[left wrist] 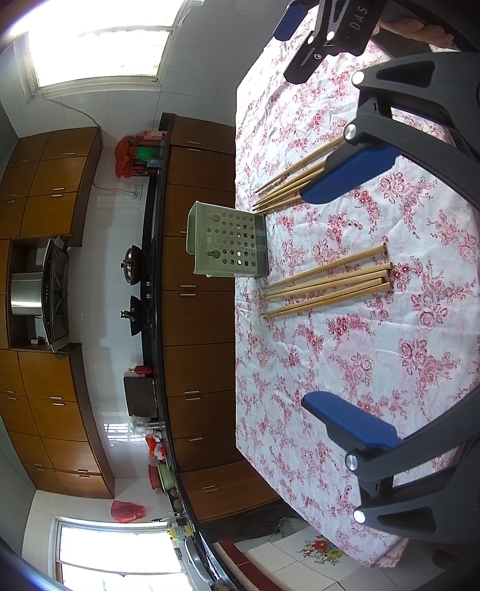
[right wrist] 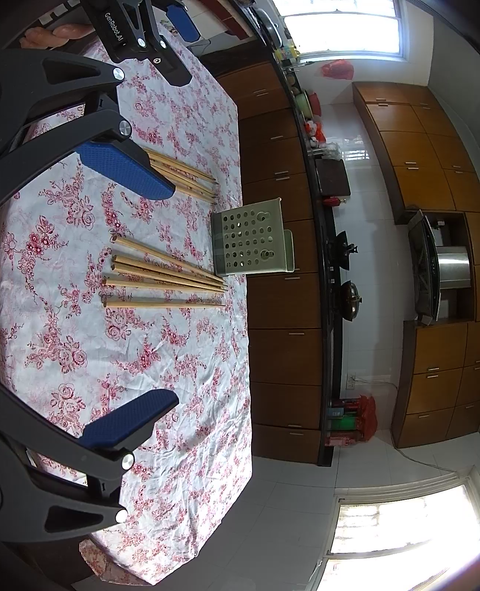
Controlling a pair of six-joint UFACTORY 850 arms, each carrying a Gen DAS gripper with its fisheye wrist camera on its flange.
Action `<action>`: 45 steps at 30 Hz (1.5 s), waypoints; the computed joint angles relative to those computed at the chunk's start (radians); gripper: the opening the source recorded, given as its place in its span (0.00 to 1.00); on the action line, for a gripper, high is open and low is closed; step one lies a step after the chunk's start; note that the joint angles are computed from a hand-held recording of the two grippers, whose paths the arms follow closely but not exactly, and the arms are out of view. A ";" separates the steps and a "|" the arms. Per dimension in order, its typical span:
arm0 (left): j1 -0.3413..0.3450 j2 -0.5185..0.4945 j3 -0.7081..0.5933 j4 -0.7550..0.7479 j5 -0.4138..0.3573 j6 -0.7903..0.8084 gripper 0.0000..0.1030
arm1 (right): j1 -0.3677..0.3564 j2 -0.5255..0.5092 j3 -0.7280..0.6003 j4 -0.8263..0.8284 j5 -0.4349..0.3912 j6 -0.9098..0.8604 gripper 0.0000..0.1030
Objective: Organize utensils
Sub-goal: 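Lower the left tool onto one bamboo chopstick and close it while the right tool grasps another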
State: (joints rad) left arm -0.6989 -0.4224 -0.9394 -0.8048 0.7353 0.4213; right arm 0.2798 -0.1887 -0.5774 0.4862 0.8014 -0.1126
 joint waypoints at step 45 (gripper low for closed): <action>0.200 -0.359 -0.482 -0.883 -0.601 0.985 0.28 | -0.181 -0.361 -0.401 -0.199 -0.524 0.116 0.17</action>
